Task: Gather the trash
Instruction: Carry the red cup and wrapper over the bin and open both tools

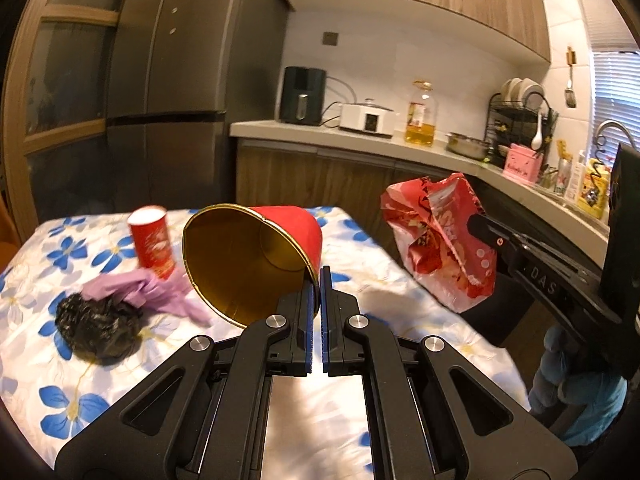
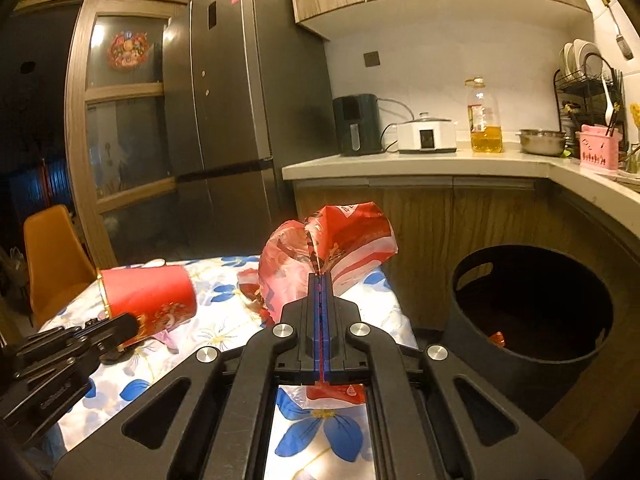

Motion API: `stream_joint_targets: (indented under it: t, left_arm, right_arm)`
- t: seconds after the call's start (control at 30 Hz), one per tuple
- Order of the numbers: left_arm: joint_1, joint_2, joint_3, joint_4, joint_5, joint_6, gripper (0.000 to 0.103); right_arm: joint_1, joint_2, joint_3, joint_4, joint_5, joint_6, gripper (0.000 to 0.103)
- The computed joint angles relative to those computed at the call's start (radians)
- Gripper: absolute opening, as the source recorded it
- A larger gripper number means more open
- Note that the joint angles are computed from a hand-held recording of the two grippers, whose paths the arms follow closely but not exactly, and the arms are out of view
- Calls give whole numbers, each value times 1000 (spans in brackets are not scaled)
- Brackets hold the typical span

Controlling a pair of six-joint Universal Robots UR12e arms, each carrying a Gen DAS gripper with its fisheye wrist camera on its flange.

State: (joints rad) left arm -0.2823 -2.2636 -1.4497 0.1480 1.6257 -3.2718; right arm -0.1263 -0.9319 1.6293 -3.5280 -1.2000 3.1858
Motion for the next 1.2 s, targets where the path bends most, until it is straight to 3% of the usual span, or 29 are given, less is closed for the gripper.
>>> stream_joint_targets:
  t: [0.27,0.63,1.2]
  left_arm:
    - [-29,-29,80,-11,-32,47,2]
    - [-73,-90,219,-36,-85,116,2]
    - [-114,-207,437,-146,-155,154,2]
  right_arm:
    - [-28,-31,36,-62,-20,38,2]
    - [-71,-48,52,-134,-106,88,1]
    - [-121,-34,33,-152,-197,135,1]
